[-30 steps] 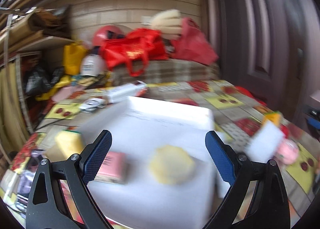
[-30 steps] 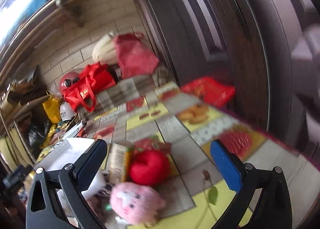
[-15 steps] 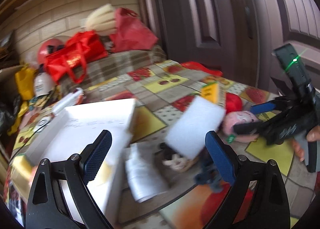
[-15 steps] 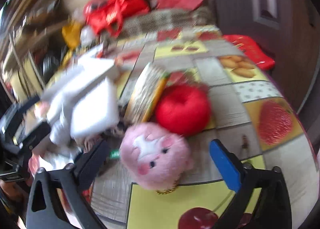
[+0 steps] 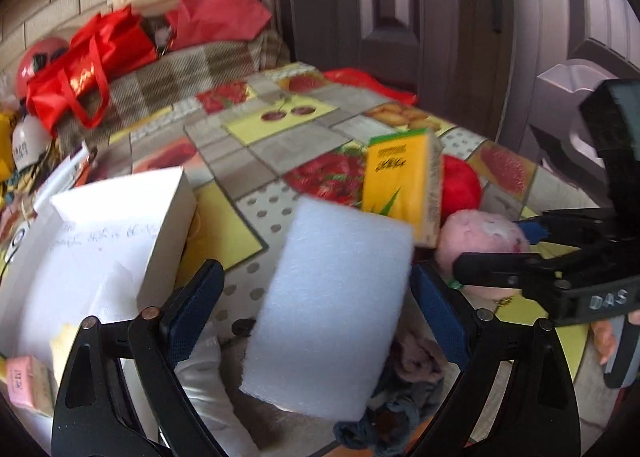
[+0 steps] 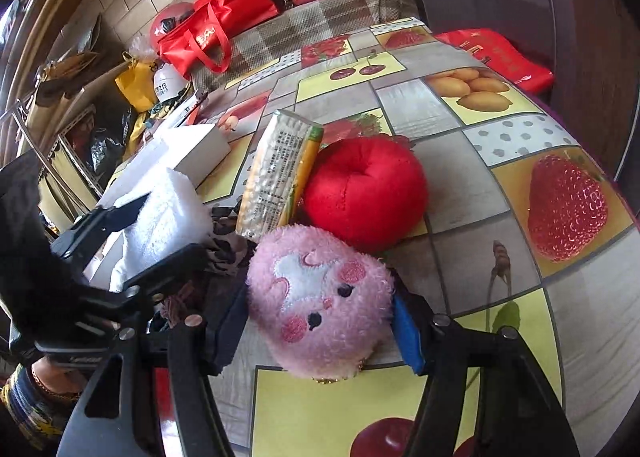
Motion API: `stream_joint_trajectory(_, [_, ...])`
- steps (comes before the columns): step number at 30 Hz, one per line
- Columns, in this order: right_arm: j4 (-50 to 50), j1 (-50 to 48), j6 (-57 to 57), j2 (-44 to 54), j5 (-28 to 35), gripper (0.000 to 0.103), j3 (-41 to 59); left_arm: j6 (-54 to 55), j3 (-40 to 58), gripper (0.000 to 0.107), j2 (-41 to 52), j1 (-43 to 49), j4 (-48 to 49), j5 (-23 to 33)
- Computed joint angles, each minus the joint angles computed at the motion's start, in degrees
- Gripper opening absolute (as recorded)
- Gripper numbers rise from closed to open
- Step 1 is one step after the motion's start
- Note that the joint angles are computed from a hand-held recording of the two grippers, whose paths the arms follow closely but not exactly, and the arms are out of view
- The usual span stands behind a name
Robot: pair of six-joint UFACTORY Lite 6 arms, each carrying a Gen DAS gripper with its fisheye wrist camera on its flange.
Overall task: Organize soft objects
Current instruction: 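Grasp the pink plush toy with the right gripper while the left grasps the white foam block, then lift the white foam block and pink plush toy toward the white tray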
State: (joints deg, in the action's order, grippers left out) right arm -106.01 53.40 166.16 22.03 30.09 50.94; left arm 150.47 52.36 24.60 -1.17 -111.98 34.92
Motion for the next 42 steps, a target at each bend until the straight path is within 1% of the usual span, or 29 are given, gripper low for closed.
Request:
stream_joint_trajectory(1, [-0.1,-0.1,-0.1,0.2,0.0,0.064,0.3,-0.5,0.2,0.061,0.2,0.2,0.1,-0.3])
stream_joint_trajectory(2, [0.3,-0.1,-0.4,0.5,0.1,0.064,0.7,-1.6,0.4,0.052,0.3,0.7,0.6,0.1])
stream_joint_trajectory(4, [0.1,0.2,0.4,0.3,0.9,0.064,0.4,-2.5,0.3,0.052,0.2,1.7,0.9,1.3])
stream_joint_trajectory(6, [-0.7,0.8,1.5,-0.3,2.6,0.064,-0.3,-2.3,-0.8,0.052,-0.5,3.5,0.7,4.0])
stream_joint_trajectory(7, [0.3,1.6,0.9,-0.6,3.9,0.064,-0.6,-1.5,-1.3,0.052,-0.9,4.3,0.2,5.4])
stream_joint_trajectory(9, [3.6,3.6,-2.1,-0.7,7.2,0.064,-0.1,3.6,-5.0,0.052,-3.3,5.4,-3.6,8.4])
stream_joint_trajectory(13, [10.5,8.4,-9.9,0.2,15.7,0.064,2.6,14.9,-12.5,0.052,-7.9,6.4,-12.6,14.1])
stream_joint_trajectory(16, [13.2,12.2,-12.8,1.2,23.6,0.064,4.1,18.9,-16.1,0.052,-9.9,7.9,-17.0,18.4])
stream_joint_trajectory(18, [13.6,13.5,-13.3,1.4,26.8,0.064,4.4,17.6,-16.5,0.052,-10.2,9.7,-16.8,20.2])
stream_joint_trajectory(20, [13.2,15.0,-12.4,1.1,29.9,0.064,3.7,13.7,-16.2,0.052,-10.0,12.6,-13.9,21.4])
stream_joint_trajectory(23, [12.7,15.0,-12.1,1.2,31.1,0.064,3.6,10.3,-15.8,0.052,-9.6,16.1,-9.9,22.9])
stream_joint_trajectory(30, [12.9,16.7,-14.2,3.7,34.7,0.064,6.3,11.8,-18.6,0.052,-11.1,22.0,-5.8,27.0])
stream_joint_trajectory(42, [11.7,17.4,-18.6,9.8,35.0,0.064,14.6,11.9,-18.0,0.052,-10.0,28.7,-1.2,29.9])
